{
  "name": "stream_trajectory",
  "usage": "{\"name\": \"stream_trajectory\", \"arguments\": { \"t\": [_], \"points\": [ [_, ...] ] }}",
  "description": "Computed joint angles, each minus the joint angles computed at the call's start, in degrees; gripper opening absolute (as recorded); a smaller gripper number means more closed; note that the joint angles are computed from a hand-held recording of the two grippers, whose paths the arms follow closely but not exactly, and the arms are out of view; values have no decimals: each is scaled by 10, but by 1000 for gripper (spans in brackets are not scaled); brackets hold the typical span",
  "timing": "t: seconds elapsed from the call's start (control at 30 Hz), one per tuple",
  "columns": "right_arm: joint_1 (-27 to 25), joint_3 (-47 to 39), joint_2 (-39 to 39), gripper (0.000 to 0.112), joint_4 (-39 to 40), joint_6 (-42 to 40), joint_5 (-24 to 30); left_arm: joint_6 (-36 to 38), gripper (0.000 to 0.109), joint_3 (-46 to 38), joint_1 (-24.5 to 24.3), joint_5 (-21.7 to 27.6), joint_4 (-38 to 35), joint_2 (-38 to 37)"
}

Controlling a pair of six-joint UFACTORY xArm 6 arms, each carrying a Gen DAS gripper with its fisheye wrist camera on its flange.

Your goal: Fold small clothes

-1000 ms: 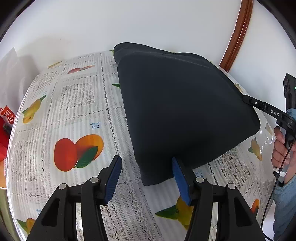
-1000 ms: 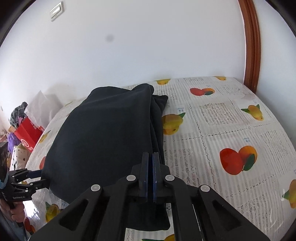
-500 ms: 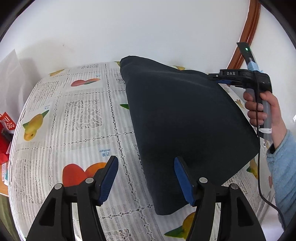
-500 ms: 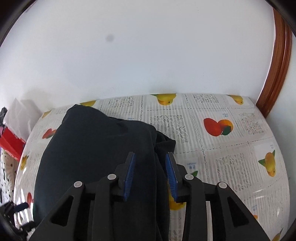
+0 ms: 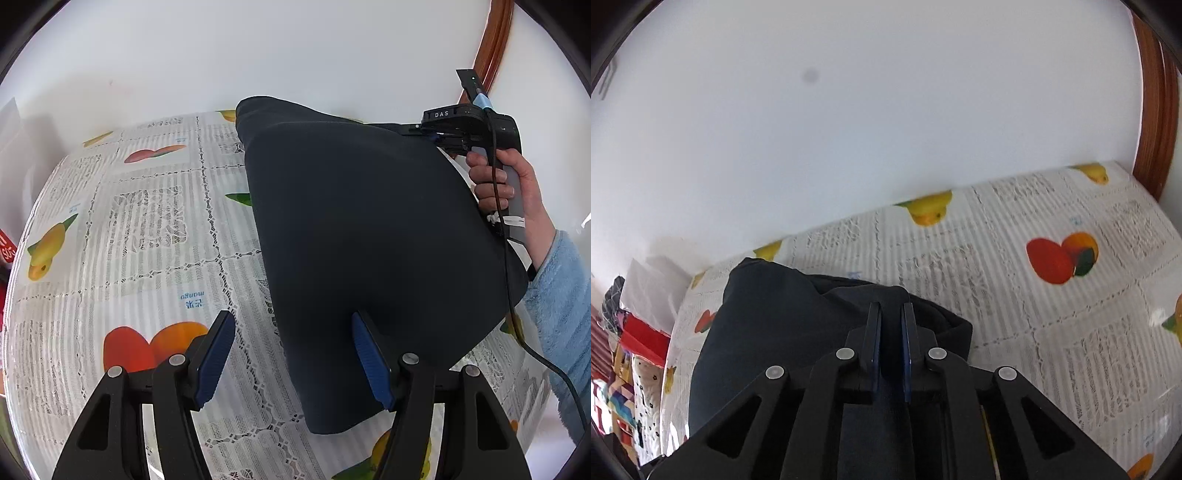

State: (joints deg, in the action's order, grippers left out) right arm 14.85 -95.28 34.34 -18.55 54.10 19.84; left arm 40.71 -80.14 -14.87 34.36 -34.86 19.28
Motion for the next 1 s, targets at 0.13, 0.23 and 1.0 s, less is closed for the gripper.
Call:
{"name": "stream_trajectory", "arguments": {
  "t": [0.13, 0.23, 1.0],
  "points": [
    [-1, 81, -67, 23, -122, 117, -15, 1, 64, 9, -1, -6, 5, -9],
    [8, 143, -111, 35, -119, 106, -38, -5, 63, 16, -2, -9, 10, -15],
    [139, 339, -286, 26, -370, 313, 133, -96, 62, 118, -18, -56, 98, -90]
  ]
}}
